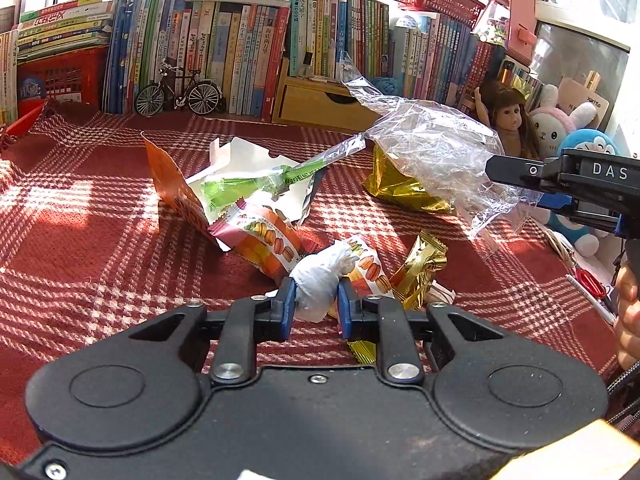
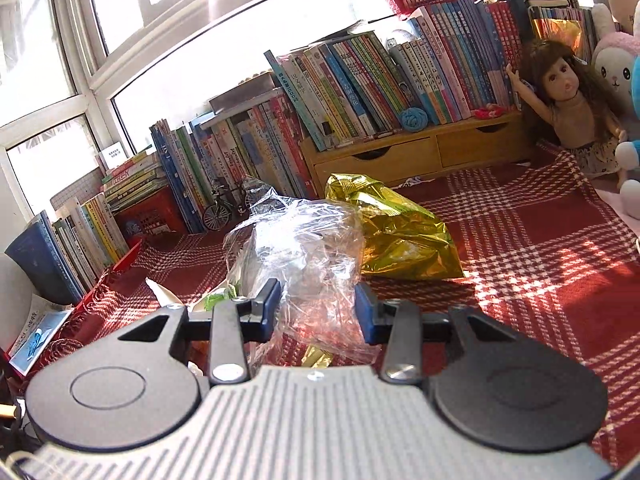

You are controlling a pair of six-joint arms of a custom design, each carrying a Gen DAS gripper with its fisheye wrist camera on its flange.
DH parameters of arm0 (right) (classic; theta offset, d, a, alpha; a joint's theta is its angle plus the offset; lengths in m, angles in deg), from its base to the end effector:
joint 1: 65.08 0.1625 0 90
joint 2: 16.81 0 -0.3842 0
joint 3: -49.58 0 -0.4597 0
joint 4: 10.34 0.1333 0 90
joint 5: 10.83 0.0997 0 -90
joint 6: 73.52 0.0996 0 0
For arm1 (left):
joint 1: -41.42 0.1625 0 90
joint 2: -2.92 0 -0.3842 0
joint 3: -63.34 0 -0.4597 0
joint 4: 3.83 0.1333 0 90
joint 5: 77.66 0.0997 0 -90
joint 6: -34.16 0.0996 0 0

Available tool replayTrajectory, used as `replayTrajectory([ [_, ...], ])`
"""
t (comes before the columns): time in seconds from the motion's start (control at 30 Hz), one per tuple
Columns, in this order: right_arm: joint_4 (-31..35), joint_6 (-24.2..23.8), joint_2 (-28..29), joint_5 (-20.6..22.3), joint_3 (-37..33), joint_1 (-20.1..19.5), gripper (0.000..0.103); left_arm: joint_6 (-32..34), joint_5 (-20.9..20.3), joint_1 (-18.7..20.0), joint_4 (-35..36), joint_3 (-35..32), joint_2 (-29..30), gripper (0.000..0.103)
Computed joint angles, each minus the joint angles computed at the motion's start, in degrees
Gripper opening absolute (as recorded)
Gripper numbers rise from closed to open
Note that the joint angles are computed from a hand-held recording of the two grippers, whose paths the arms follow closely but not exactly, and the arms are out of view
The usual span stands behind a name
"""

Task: Collect trash
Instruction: 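Grasp the crumpled white tissue with the left tool while the right tool grasps the clear plastic bag, then lower the tissue and plastic bag into the black bin and open both tools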

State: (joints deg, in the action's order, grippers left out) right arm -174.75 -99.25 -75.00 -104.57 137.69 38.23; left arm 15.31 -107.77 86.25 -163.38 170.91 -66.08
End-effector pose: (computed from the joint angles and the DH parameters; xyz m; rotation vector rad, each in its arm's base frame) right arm 0.2942 -0.6926 0.2587 0.8945 -2.6344 1.1213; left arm -0.2767 -0.5845 0.2431 0.1613 2.2556 -1.2066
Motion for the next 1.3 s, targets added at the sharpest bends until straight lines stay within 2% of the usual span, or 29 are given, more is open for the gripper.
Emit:
replayTrajectory([
  [0.3, 0.6, -4.6, -7.2, 2.5, 6.8, 0.4, 0.044, -2.6, 1.3, -4.0, 2.1, 4.3, -4.7, 0.021],
  [0.57, 3.6, -10.1, -16.0, 2.3, 15.7, 0.3, 0.045, -10.8, 2.3, -8.5, 10.2, 10.5, -11.6, 0.021],
  [0.7, 10.4, -12.7, -21.4, 1.3, 19.6, 0.1, 0.045, -16.2, 1.7, -10.9, 16.4, 13.8, -16.0, 0.021],
  [0.83, 18.1, -17.1, -27.4, -1.1, 23.7, 0.1, 0.045, -25.2, 0.6, -13.7, 27.1, 17.5, -21.9, 0.021],
  [0.97, 27.5, -20.7, -31.9, -4.2, 26.3, 0.5, 0.045, -34.2, -2.2, -15.5, 38.3, 19.6, -26.1, 0.021],
  [1.07, 33.3, -23.5, -32.7, -8.8, 27.3, 1.5, 0.045, -38.8, -5.6, -16.0, 45.7, 20.7, -27.9, 0.021],
  [1.17, 36.6, -24.0, -32.1, -13.3, 28.1, 2.3, 0.045, -42.3, -8.5, -15.5, 50.2, 21.0, -27.8, 0.021],
  [1.3, 38.0, -22.6, -28.9, -17.6, 27.9, 3.0, 0.046, -43.0, -16.7, -11.7, 51.3, 20.4, -25.7, 0.021],
])
